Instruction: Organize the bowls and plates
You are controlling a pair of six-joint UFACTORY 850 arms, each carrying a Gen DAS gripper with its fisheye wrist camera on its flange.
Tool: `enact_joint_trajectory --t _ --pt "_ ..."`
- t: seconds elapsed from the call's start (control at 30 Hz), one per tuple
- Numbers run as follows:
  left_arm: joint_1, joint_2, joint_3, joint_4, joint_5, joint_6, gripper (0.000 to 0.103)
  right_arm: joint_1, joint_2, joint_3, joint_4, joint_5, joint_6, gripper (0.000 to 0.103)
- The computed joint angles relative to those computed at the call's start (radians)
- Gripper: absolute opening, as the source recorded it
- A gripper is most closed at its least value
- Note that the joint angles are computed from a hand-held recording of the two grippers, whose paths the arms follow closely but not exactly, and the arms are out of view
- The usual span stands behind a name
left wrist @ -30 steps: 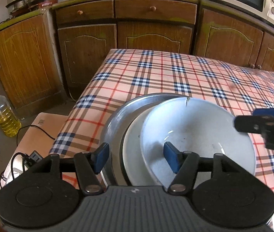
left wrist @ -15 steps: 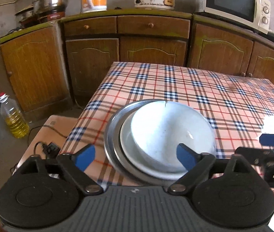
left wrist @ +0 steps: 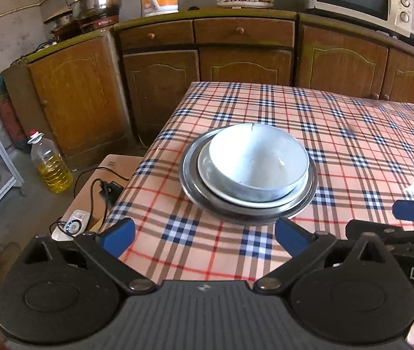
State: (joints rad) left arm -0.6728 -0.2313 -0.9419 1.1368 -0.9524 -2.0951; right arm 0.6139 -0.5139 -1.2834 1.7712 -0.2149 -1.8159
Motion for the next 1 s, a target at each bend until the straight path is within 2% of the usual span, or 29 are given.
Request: enact_joint_trajectory --t 0.4,0.67,1.0 --pt "-0.022 0.029 0.027 0.000 -0.003 0.036 0.103 0.026 0.058 0.076 0.134 0.043 -0.036 0.078" --pt "-0.024 0.036 0.037 0.005 -0.009 0.023 0.103 0.027 0.061 0.080 0.144 0.042 -0.047 0.078" --pt "-0.022 0.035 0.037 0.001 -0.012 0.026 0.103 0.029 0.056 0.071 0.079 0.045 0.025 0.078"
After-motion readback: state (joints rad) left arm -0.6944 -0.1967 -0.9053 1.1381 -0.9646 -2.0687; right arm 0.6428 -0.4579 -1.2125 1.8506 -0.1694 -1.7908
